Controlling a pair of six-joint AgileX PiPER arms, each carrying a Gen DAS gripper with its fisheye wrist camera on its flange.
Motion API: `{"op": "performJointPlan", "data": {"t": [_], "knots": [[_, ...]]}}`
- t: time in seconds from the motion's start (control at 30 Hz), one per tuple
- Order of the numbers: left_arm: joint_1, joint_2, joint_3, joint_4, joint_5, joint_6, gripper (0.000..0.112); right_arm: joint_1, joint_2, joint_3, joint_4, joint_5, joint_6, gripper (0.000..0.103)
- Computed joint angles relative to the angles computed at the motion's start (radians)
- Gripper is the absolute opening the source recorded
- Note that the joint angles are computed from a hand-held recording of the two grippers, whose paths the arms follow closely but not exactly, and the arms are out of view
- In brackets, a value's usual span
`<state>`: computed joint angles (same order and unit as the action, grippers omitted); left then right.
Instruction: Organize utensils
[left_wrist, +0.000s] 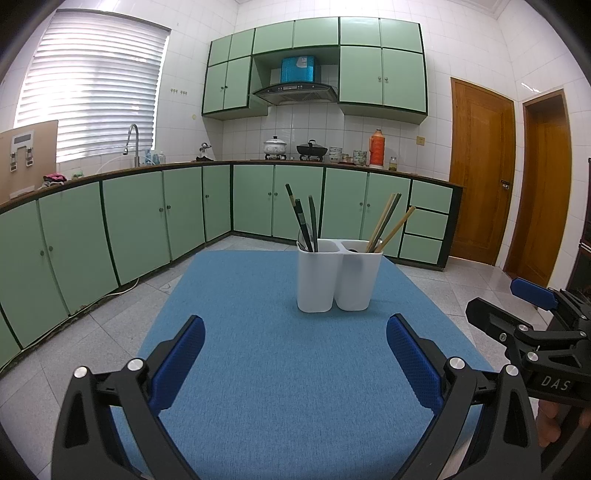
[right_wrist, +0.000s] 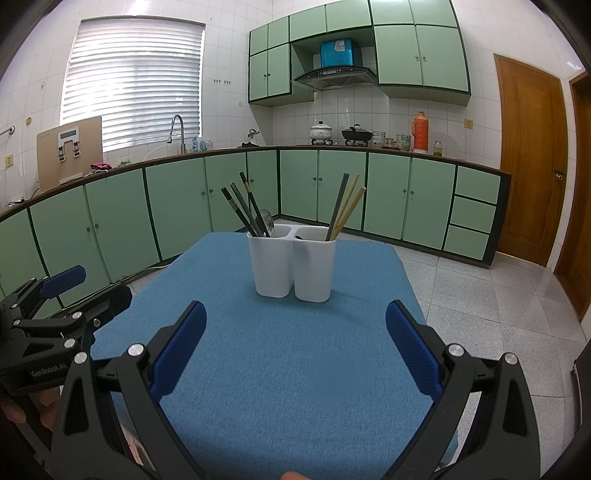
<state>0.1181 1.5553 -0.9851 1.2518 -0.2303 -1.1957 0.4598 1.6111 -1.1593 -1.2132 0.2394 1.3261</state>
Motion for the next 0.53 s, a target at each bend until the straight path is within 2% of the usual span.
{"op": "performJointPlan", "data": {"t": [0.17,0.53], "knots": [[-0.005,-0.003,0.007,-0.034,0.005,0.032,0.097,-0.001,0.0,0.001,-0.001,-0.001,0.0,0.095],[-0.022,-0.003,-0.003,-0.001,0.025,-0.014,0.097,-0.003,-0.001,0.007,-0.017,-0.003,0.019,0.095]]}}
